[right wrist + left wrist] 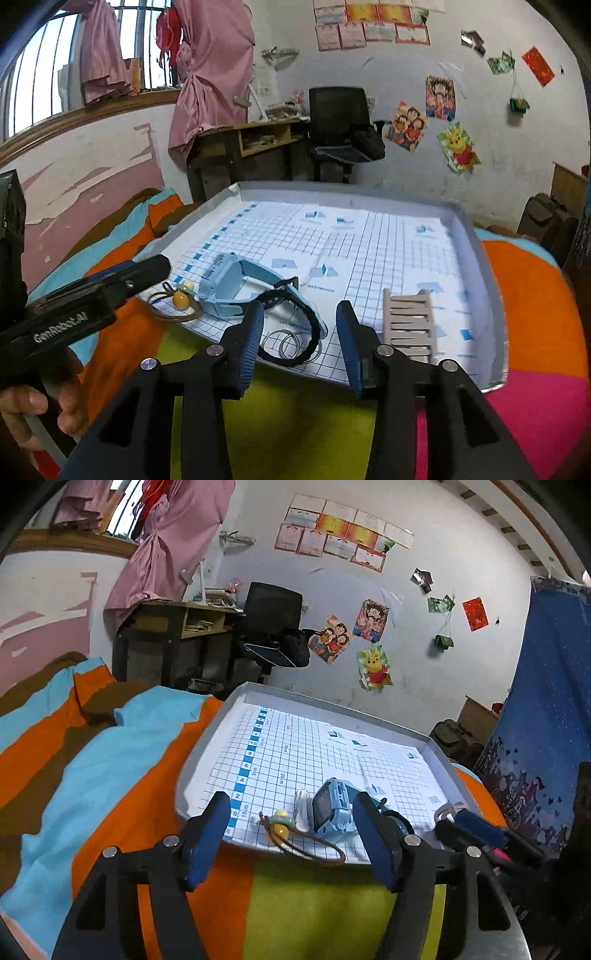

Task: Organize jewelry
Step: 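Move both open tools back from the tray to the remaining jewelry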

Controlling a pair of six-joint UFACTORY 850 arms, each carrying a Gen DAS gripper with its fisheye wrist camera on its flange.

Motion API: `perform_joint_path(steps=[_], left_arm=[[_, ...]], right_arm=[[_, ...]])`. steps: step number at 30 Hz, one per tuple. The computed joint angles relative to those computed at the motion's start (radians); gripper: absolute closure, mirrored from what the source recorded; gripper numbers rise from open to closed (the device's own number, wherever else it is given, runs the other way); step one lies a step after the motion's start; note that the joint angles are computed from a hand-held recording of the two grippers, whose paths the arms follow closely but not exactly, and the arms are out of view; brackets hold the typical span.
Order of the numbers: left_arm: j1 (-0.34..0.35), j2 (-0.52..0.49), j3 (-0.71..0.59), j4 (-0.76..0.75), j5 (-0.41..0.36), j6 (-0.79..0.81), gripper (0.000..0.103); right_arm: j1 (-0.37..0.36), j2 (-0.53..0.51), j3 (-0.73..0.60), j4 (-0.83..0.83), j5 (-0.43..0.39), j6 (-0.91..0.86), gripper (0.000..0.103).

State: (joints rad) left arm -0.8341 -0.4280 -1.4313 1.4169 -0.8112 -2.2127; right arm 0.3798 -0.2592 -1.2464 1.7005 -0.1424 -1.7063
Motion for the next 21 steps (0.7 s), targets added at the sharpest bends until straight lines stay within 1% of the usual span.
perform_joint_path(steps=[1,3,4,5,6,7,8,9,12,14,17,21], left_arm=[[-0.007,0.007,0.004,-0.002,-0.013,0.005,0.030],[-0.027,0.025,0.019,0.014,-0.051,-0.008,0.016],[-0.037,0.034,0.027,0.022,-0.067,-0.016,0.014],[-0.050,0.046,0.037,0.029,-0.087,-0.022,0.011],[-0.058,0.053,0.042,0.031,-0.097,-0.024,0.008],[-0.069,0.063,0.048,0.032,-0.112,-0.021,0.007],[-0.085,0.073,0.054,0.032,-0.138,-0.019,0.004],[-0.098,0.080,0.058,0.033,-0.159,-0.020,0.001],[-0.140,0.105,0.078,0.042,-0.217,-0.035,0.000],[-0.170,0.118,0.087,0.037,-0.253,-0.030,0.000],[-0.217,0.126,0.090,0.028,-0.307,-0.002,0.000],[-0.280,0.138,0.098,0.017,-0.362,0.000,0.000]], right_arm=[[-0.002,0.016,0.011,0.038,0.002,-0.039,0.067],[-0.009,0.047,0.031,0.104,-0.003,-0.098,0.067],[-0.011,0.055,0.033,0.099,-0.005,-0.090,0.065],[-0.015,0.075,0.047,0.128,-0.009,-0.114,0.058],[-0.018,0.090,0.059,0.169,-0.013,-0.153,0.053],[-0.021,0.118,0.081,0.235,-0.018,-0.217,0.045],[-0.023,0.132,0.091,0.258,-0.021,-0.240,0.040],[-0.026,0.152,0.106,0.268,-0.026,-0.250,0.038],[-0.038,0.223,0.159,0.247,-0.045,-0.222,0.028],[-0.053,0.264,0.190,0.202,-0.067,-0.167,0.014],[-0.076,0.337,0.245,0.148,-0.105,-0.108,0.010],[-0.095,0.426,0.317,0.151,-0.129,-0.114,0.006]])
